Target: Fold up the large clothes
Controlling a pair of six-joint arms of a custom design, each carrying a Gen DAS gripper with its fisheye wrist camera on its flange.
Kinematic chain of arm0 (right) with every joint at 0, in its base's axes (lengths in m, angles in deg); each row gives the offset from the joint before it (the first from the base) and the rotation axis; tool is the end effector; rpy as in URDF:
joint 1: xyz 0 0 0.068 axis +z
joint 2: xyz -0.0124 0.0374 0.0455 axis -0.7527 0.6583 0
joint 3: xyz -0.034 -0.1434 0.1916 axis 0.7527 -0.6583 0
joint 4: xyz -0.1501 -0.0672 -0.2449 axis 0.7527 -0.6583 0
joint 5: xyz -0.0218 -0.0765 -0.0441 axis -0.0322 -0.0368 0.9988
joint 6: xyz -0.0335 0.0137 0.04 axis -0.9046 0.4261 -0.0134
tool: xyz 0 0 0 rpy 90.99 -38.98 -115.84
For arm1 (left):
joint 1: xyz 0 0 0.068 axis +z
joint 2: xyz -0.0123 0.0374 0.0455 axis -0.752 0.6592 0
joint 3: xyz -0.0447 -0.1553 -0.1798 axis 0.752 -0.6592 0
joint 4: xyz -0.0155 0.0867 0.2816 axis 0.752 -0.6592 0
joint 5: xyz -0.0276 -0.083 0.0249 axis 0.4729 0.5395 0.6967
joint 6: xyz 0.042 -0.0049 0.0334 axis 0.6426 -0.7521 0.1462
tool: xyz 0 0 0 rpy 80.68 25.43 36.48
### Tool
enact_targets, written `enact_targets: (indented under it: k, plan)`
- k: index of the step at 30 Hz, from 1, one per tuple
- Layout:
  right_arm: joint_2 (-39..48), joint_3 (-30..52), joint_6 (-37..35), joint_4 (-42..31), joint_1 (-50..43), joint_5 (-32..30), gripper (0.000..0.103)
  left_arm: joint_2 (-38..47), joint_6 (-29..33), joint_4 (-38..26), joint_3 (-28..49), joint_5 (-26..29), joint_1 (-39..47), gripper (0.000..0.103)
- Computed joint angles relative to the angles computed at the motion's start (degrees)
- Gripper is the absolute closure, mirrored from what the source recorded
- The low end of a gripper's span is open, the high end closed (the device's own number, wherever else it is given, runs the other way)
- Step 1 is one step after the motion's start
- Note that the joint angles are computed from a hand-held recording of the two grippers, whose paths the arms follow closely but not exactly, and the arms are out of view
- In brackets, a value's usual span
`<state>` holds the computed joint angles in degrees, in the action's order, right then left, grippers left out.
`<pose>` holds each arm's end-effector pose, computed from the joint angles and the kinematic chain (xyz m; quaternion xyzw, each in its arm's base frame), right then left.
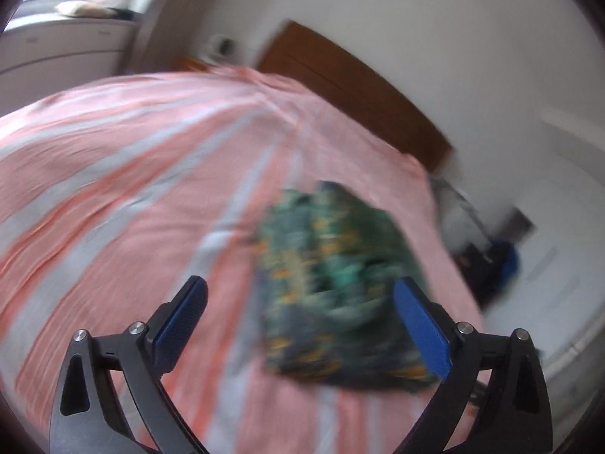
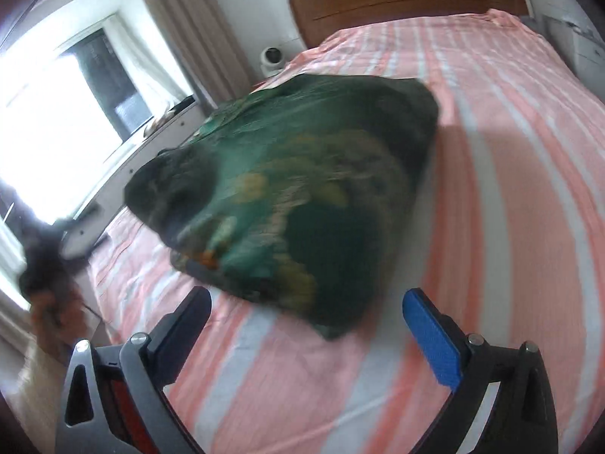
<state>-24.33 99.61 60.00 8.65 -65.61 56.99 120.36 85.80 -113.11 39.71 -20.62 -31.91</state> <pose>0.1809 -0.0437 0.1713 0.1689 0.8985 0.1195 0.3872 0.2697 0.0503 0.2418 0.1149 0.8472 -0.3832 0.3496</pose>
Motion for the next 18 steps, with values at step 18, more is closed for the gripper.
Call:
enact_targets:
  k: [18]
  plan:
    - [56.30, 24.78, 1.65, 15.84, -17.32, -32.29, 0.001, 34.09, 8.23, -4.60, 22.29, -28.14, -27.79, 0.000]
